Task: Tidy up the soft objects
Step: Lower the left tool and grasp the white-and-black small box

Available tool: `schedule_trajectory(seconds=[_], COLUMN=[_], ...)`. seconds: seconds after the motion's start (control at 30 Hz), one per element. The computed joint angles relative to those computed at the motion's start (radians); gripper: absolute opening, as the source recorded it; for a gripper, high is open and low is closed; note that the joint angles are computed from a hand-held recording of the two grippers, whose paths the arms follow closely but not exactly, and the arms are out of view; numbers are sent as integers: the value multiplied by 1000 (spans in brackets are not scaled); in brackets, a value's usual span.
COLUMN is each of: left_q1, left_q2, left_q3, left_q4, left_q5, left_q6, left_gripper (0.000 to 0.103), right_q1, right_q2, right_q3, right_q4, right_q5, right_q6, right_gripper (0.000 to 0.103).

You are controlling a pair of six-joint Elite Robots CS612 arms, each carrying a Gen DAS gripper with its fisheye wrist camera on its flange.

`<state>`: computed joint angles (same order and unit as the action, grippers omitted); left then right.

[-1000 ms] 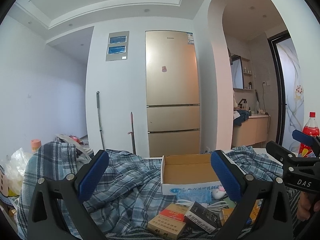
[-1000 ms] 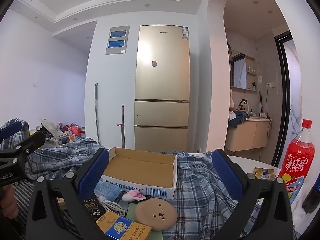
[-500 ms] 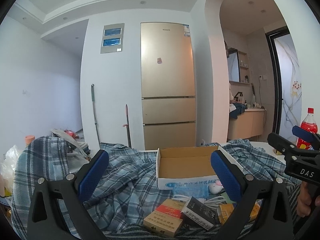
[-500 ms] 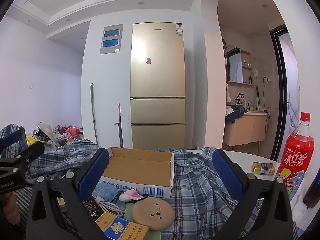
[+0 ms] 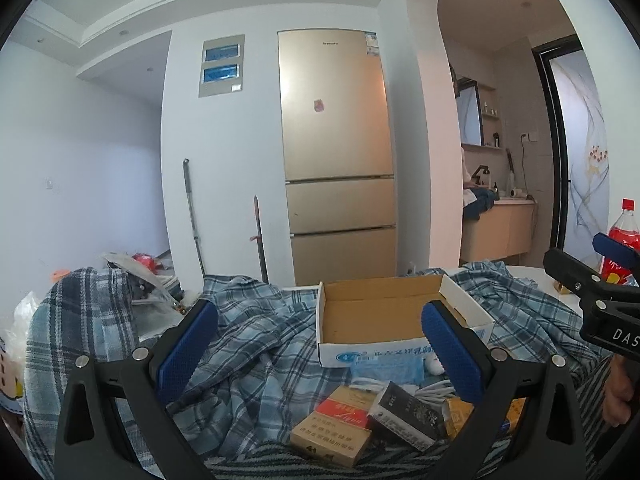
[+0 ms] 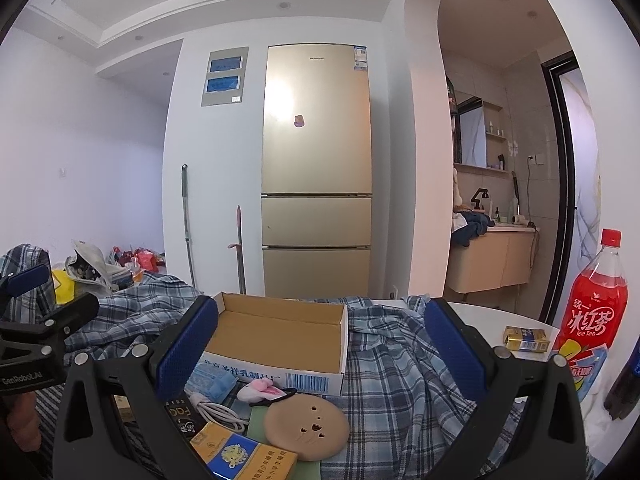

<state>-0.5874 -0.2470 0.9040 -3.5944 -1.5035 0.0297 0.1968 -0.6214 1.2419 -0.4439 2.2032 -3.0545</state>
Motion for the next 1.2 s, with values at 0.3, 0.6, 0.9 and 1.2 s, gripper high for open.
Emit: schedule_trajectory(seconds=[0.3, 0.6, 0.9, 1.2], left_q1=[7, 22, 28, 34], left_q2=[-15, -38, -13, 21], left_q3=[16, -23, -97, -197], left_q4=[30, 407, 634, 867], left_q5=[-37, -188, -312, -381], left_q6=[13, 85, 135, 133], left_gripper=[103, 103, 80, 60], right_q1=[-7, -59, -72, -76], right_q2=[-7, -15, 44, 72], right_q3=[-6, -30, -137, -187], right_q4=[42, 218, 400, 475], right_q5=[-3, -79, -160, -218], right_q6=[14, 191, 191, 178], right_gripper=[103, 103, 103, 103])
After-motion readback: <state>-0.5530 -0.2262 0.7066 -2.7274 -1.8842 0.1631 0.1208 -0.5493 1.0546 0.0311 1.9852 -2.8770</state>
